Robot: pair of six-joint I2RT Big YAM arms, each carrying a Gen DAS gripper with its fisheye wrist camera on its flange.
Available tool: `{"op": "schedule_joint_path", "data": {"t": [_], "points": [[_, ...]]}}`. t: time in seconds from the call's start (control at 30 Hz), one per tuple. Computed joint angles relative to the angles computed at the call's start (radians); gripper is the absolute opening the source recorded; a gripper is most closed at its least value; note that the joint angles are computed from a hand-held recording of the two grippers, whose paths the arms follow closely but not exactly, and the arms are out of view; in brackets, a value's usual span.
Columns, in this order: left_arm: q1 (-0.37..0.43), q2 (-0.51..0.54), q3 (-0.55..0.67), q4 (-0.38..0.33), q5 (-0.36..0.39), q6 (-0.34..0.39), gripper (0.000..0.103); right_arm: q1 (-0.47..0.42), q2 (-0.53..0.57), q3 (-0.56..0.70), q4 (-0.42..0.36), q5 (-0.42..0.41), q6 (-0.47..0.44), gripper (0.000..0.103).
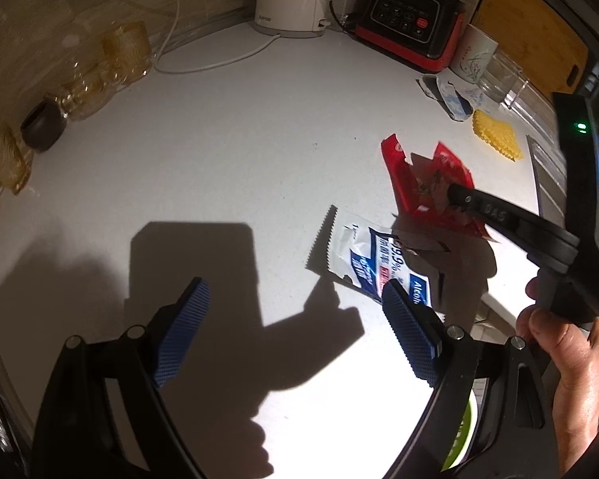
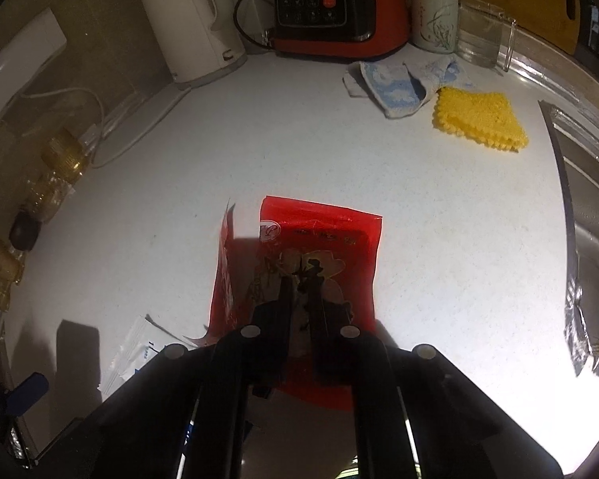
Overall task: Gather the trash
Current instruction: 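Grasp the red snack bag with the right tool while the left tool grasps the white-blue wrapper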
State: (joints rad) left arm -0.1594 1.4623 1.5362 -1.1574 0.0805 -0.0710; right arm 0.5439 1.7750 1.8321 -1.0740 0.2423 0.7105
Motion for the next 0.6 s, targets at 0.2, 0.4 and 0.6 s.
{"op": "schedule_joint_path", "data": {"t": [0.2,0.4,0.6], "points": [[-0.064,0.002,0.011,-0.020,-0.060,-0.148,0.087,-0.036,-0.082,-0.077,0.063,-0.009,-0.100,0.009],[-0.163,0.073,0.079,-0.074,-0.202,-0.433,0.088,-0.101,-0.162,-0.172,0.128,-0.114,-0.236,0.009],[-0.207,0.171,0.162,-0.142,-0.309,-0.675,0.088,-0.158,-0.195,-0.223,0.171,-0.252,-0.357,0.009]]}}
